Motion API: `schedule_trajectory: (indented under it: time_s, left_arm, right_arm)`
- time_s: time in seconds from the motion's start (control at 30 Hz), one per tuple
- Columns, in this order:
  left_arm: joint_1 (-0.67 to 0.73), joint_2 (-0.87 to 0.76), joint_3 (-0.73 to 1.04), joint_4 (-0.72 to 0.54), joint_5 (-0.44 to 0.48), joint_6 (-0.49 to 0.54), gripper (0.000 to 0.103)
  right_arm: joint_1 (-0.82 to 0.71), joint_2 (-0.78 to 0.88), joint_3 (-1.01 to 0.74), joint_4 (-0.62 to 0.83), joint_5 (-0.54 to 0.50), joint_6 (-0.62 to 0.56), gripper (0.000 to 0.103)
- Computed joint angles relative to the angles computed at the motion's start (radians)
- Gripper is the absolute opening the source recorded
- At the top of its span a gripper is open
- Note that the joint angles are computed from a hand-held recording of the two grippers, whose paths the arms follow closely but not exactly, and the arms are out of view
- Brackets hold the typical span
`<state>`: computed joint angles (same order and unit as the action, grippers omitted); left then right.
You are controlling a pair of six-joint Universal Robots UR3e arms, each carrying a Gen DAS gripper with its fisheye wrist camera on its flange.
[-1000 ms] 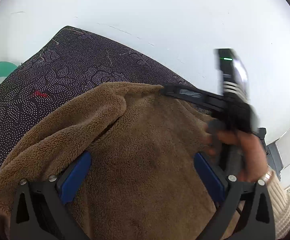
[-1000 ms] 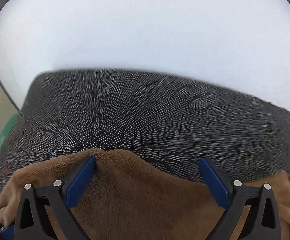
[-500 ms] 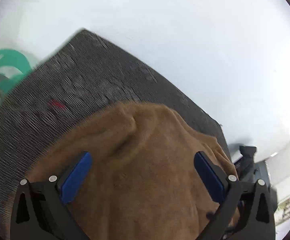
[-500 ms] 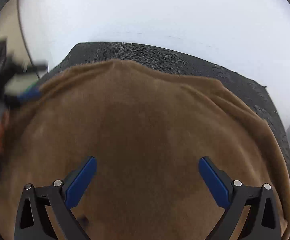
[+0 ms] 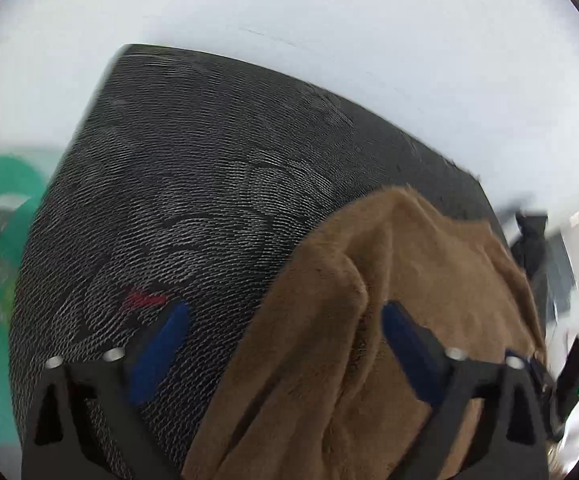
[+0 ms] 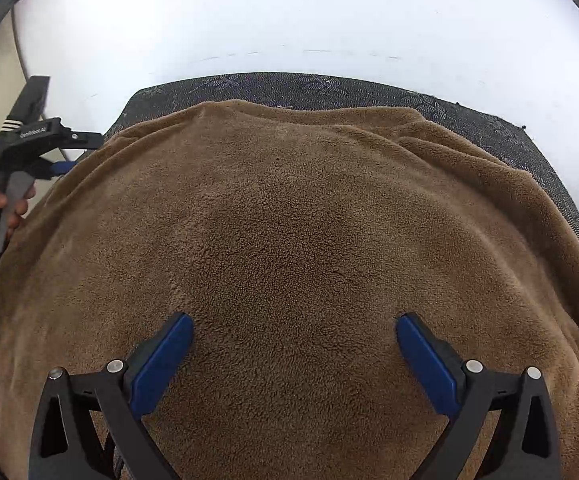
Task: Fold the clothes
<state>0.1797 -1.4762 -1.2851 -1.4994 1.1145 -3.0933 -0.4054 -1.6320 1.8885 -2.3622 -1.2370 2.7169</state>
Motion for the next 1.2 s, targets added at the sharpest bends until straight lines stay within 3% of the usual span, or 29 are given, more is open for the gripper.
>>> schedule_trajectory:
  time_s: [0.03,0.07,0.1,0.13,0.33,0.37,0.4,0.53,0.63,0.73,0.8,0.87,1.0,1.1,1.2]
  left_arm:
    - [-0.015,-0.029,0.033,-0.01,0.012,0.016,0.085]
    - [-0.029,-0.058,0.067,-0.022,0.023,0.032,0.066]
    - [-0.023,-0.087,0.108,-0.069,-0.002,0.047,0.028]
    - [-0.015,-0.118,0.152,-0.122,-0.03,0.063,0.016]
    - [-0.112,-0.23,0.342,-0.185,0.113,0.103,0.013]
    - [-0.162,-0.267,0.401,-0.171,0.232,0.084,0.012]
    - [-0.22,-0.312,0.468,-0.163,0.37,0.066,0.012]
    - [-0.407,-0.462,0.619,-0.139,0.682,0.125,0.012]
    - [-0.477,-0.486,0.576,-0.072,0.797,0.151,0.012]
    - [-0.428,-0.464,0.579,-0.098,0.729,0.147,0.023]
    - [-0.374,-0.439,0.586,-0.129,0.682,0.129,0.06]
    - [-0.321,-0.41,0.583,-0.147,0.641,0.112,0.078]
    - [-0.242,-0.324,0.539,-0.156,0.547,0.083,0.081]
    - [-0.32,-0.232,0.476,-0.157,0.592,0.031,0.081]
    - [-0.402,-0.253,0.483,-0.119,0.721,0.037,0.082]
  right_arm:
    - [0.006,0.01,-0.001,-0.01,-0.002,0.006,0.103]
    - [0.006,0.01,-0.001,-0.011,0.0,0.008,0.103]
    - [0.003,0.005,0.001,-0.006,0.004,0.007,0.103]
    - [-0.002,-0.001,0.003,-0.001,0.01,0.005,0.103]
    - [-0.035,-0.043,0.02,0.036,0.038,-0.018,0.103]
    - [-0.03,-0.04,0.018,0.034,0.034,-0.016,0.103]
    - [-0.027,-0.037,0.016,0.031,0.029,-0.014,0.103]
    - [-0.016,-0.027,0.012,0.021,0.018,-0.008,0.103]
    - [-0.014,-0.024,0.01,0.019,0.013,-0.008,0.103]
    - [-0.007,-0.023,0.007,0.019,0.002,-0.006,0.103]
    - [-0.003,-0.019,0.003,0.018,-0.003,-0.005,0.103]
    - [0.001,-0.014,0.0,0.015,-0.008,-0.003,0.103]
    - [0.001,-0.017,0.006,0.012,-0.009,-0.003,0.103]
    - [0.01,-0.013,0.007,0.005,-0.022,-0.001,0.103]
    - [0.019,-0.005,0.002,0.0,-0.037,0.001,0.103]
